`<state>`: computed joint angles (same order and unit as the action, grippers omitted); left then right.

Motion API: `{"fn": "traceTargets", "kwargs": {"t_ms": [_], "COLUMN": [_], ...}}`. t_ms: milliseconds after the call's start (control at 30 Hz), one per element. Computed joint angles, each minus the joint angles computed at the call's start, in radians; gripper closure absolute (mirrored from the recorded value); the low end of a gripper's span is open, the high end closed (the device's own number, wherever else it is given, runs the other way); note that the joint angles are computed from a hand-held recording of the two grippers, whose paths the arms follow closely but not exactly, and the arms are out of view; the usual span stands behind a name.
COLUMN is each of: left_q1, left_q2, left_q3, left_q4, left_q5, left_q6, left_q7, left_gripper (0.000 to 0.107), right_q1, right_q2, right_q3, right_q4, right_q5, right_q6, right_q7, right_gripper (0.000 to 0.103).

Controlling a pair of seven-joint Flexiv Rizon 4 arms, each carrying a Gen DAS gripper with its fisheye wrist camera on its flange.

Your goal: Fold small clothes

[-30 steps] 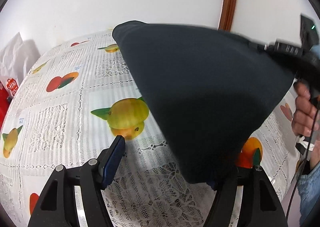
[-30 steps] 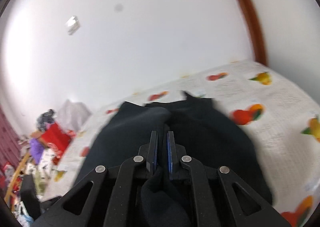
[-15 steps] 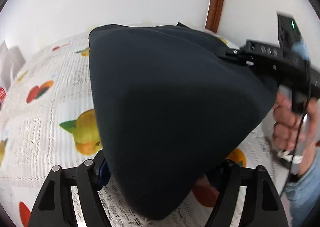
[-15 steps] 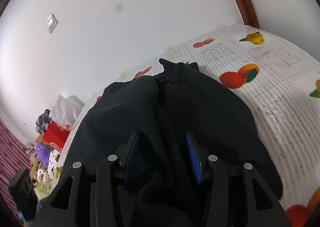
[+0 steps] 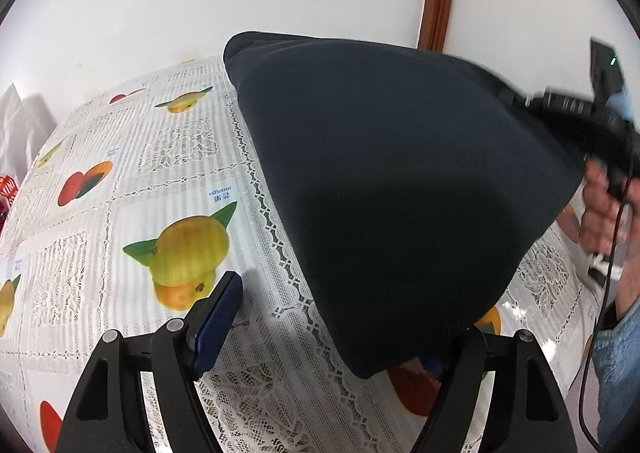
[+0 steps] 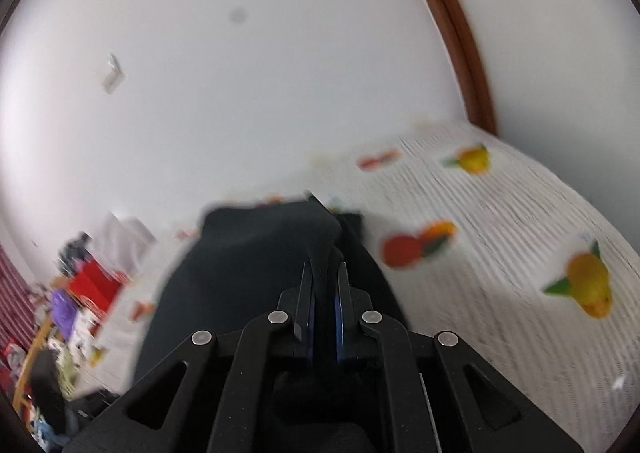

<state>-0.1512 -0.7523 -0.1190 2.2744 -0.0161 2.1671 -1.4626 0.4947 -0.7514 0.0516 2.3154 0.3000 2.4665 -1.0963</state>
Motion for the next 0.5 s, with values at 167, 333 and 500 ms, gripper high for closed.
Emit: {"fn": "traceTargets", "kwargs": {"t_ms": [167, 333, 500], "left_q1": [0.033, 0.091, -0.033], "left_q2": [0.004, 0.008, 0.031], "left_q3": [-0.017, -0.054, 0.031], "left_q4": [-0.009, 0.019, 0.042], "left_q5": [0.025, 0.1, -0.003], "left_q6": [-0.026, 0.041, 0.116], "left_q7": [0.008, -0.022, -0.018], "left_gripper": [0.032, 0.047, 0.084], "right_q1": [0.1, 0.183, 0.139], "right_q2": [0.039, 0.077, 0.012], "right_q3": [-0.059, -0.076, -0.022], "right_q4": [0.032, 0.089, 0.049], "right_q5": [0.124, 0.219, 0.198], "right_q6": [-0.081, -0.131, -0.065], "right_q7": [-0.034, -0.056, 0.011], "right_gripper": [0.072, 0.063, 0.085]}}
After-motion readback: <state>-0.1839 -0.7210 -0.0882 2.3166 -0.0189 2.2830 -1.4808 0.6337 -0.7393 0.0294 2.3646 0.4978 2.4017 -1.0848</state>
